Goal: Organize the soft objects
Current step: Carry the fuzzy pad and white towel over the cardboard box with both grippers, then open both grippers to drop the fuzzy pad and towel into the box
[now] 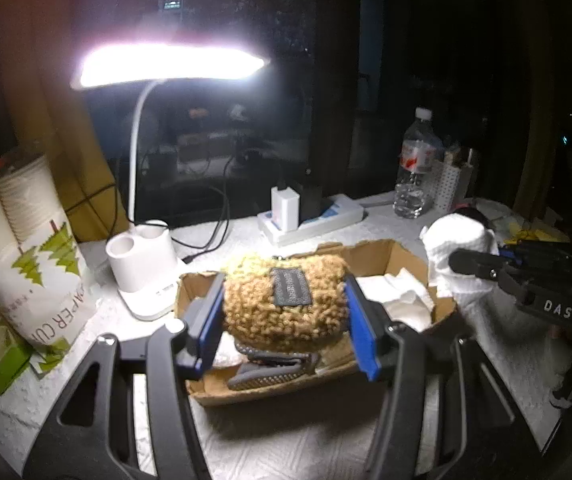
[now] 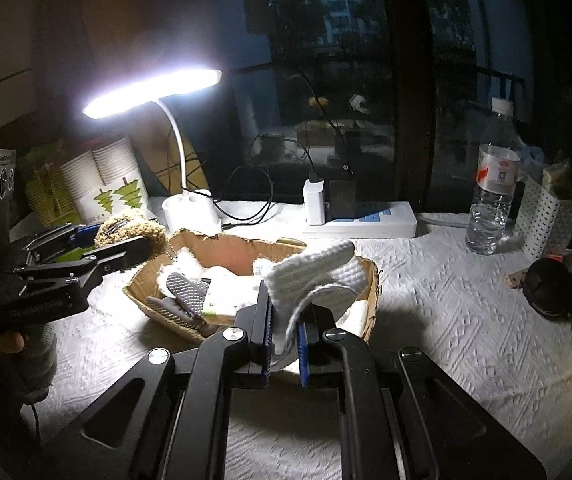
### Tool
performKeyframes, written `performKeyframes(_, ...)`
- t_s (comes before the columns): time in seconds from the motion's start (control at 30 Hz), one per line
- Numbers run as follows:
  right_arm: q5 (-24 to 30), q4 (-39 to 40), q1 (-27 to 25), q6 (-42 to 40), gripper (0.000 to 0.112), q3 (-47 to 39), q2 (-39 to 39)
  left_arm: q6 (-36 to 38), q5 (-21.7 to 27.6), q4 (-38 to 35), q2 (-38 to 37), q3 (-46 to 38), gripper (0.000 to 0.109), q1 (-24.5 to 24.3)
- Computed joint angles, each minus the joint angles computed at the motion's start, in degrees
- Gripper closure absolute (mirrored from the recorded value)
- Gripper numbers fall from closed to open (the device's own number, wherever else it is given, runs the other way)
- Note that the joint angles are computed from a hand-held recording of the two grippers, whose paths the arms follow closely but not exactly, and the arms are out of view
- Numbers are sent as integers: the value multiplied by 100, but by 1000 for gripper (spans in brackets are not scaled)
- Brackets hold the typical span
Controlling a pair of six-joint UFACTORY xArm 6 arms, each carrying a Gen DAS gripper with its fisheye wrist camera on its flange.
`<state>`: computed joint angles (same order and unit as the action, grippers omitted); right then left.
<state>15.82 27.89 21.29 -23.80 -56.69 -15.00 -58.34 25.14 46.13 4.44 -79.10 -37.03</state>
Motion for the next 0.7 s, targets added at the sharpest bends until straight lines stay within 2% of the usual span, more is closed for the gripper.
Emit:
performKeyframes(0.43,254,520,-81,-404,101,-556,842,516,-24,-695,739,-388,53,196)
performKeyframes(0.7,379,569,-98,-430,101,-721,1180,854,28,-1132,1020,-513,52,246)
